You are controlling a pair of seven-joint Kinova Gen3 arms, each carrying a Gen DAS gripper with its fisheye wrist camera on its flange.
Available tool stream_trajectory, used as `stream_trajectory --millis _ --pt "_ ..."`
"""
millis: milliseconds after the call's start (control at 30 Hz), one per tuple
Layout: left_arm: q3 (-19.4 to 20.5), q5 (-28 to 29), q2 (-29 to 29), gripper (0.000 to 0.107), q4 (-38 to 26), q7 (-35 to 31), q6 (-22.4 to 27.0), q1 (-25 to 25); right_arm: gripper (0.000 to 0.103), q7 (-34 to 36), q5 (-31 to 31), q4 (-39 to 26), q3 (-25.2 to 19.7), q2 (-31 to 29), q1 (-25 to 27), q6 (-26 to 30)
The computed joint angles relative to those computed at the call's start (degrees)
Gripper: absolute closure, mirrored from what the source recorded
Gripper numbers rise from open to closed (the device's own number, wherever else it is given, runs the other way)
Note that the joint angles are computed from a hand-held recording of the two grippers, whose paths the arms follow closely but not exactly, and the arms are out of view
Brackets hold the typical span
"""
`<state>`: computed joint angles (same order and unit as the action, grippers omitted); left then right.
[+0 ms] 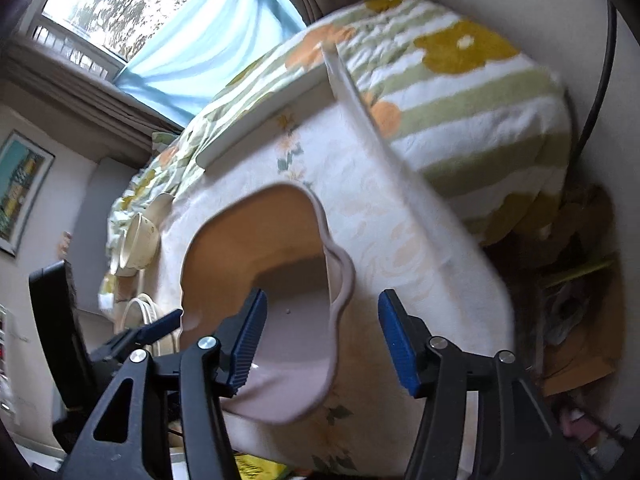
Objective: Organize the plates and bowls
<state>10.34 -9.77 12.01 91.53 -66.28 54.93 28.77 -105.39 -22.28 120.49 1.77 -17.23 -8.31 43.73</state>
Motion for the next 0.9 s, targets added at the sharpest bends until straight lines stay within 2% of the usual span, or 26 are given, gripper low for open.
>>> stream_trajectory --millis 100,200,233,267,300,400,467,533,600,700,733,900 --pt "-0.4 0.9 -5.4 0.021 0.9 0.6 0.9 -1.3 0.05 -2.8 5.3 -4.1 -3.2 -2.3 1.1 3.9" --pt "-0.4 0.7 -12.0 0.02 1.6 1.7 1.0 -3.8 0.047 -1.6 8.5 -9.7 -4.9 -2.9 -0.6 6.1" --pt "0.0 -0.5 -13.5 0.018 1.5 2.7 1.0 -4.6 0.029 -1.0 9.2 -11.2 -5.3 -2.7 -1.3 6.2" --pt "0.2 -2.2 -15.1 0.008 1.3 4.0 1.2 -5.7 0.007 -0.6 10.2 -12.7 -6.3 -2.3 -1.9 5.5" --pt "1.1 -3.4 -16.1 0.005 1.0 4.8 1.4 -7.6 0.0 0.0 10.7 -13.8 -7.0 -2.0 -2.7 4.0" --pt "-0.8 -2.3 -17.9 0.005 0.4 3.9 1.3 -11.0 0.0 2.5 9.2 -17.1 -6.9 0.8 -5.9 1.0" --pt "-1.4 -2.5 -17.3 0.005 -0.8 3.4 2.5 -13.6 0.0 3.2 9.0 -20.7 -7.7 4.3 -7.4 1.4" --pt "0.0 -2.7 -16.5 0.005 -1.8 2.2 3.6 -18.6 0.0 2.7 10.4 -24.8 -9.4 8.1 -8.3 2.7" --pt "-1.7 0.5 -15.6 0.005 -2.3 -2.0 3.1 -22.1 0.0 1.4 12.2 -28.2 -10.8 11.8 -9.3 2.9" --pt "-8.4 7.5 -13.4 0.005 -4.0 -9.0 3.1 -23.1 0.0 -3.5 16.5 -34.2 -12.4 17.8 -11.7 3.7" --pt "-9.5 9.5 -12.1 0.005 -5.0 -11.4 3.4 -24.5 0.0 -5.0 18.3 -36.5 -12.7 20.0 -12.9 4.5" --pt "-11.5 16.3 -5.0 0.005 -9.2 -18.3 4.7 -31.7 0.0 -7.6 20.7 -49.0 -11.6 32.0 -17.9 10.3"
